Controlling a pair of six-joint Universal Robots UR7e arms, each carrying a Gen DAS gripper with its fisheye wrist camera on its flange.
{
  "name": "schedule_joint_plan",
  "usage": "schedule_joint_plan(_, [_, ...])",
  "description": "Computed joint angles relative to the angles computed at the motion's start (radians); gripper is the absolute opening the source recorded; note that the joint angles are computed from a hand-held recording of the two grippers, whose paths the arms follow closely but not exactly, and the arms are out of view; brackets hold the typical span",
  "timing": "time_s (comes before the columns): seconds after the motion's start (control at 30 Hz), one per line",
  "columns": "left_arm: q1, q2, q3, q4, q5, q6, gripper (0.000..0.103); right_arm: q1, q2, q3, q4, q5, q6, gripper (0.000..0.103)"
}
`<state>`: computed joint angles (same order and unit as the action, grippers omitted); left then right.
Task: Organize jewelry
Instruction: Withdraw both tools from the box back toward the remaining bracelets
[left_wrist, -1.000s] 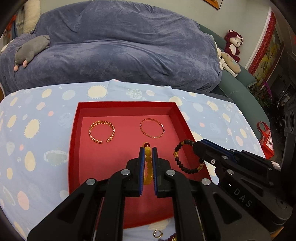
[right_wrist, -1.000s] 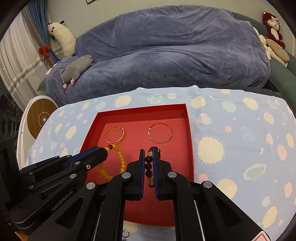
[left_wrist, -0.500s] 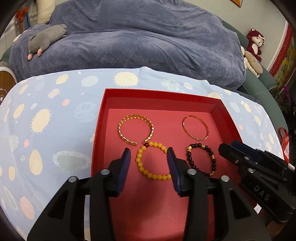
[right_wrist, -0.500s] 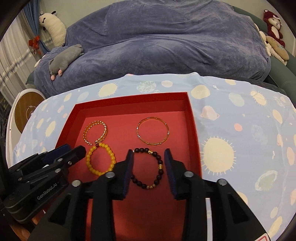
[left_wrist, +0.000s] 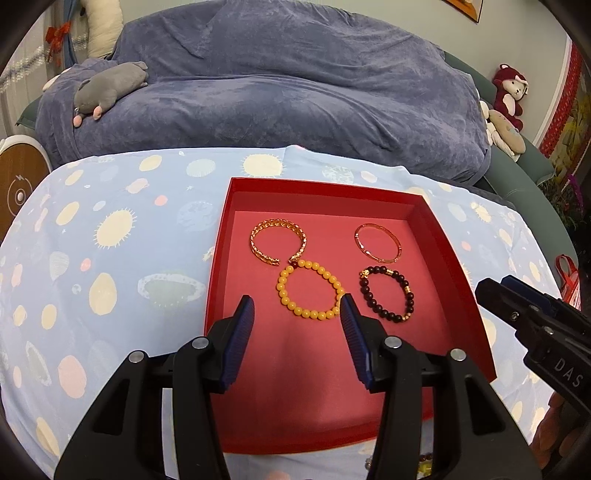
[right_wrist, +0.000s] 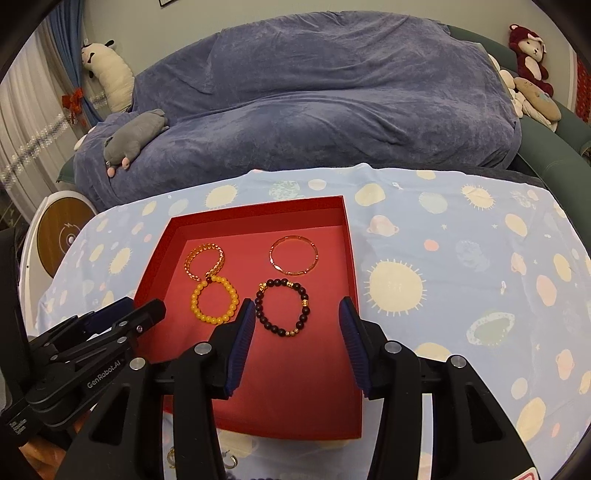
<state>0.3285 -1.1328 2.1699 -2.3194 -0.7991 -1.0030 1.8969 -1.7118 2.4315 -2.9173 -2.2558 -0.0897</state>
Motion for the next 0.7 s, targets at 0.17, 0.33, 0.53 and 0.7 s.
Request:
schedule_joint_plan(0.17, [-0.062, -0.045, 0.020, 0.073, 0.007, -0.049, 0.046, 0.058, -0.060, 0.021, 0.059, -0.030, 0.040, 0.046])
schedule_joint_plan(0.33, [-0.122, -0.089, 0.042, 0.141, -0.008, -0.102, 0.046, 0.116, -0.126, 0.050, 0.142, -0.056, 0.096, 0.046])
schedule_joint_plan(0.53, [-0.190, -0.131, 0.072, 0.217, -0.040, -0.187, 0.047, 0.179, -0.221, 0.097, 0.276, -0.089, 0.188, 0.046])
schedule_joint_plan(0.7, [-0.244, -0.156, 0.112, 0.260, -0.088, -0.260, 0.048, 0.211, -0.313, 0.148, 0.393, -0.104, 0.284, 0.046])
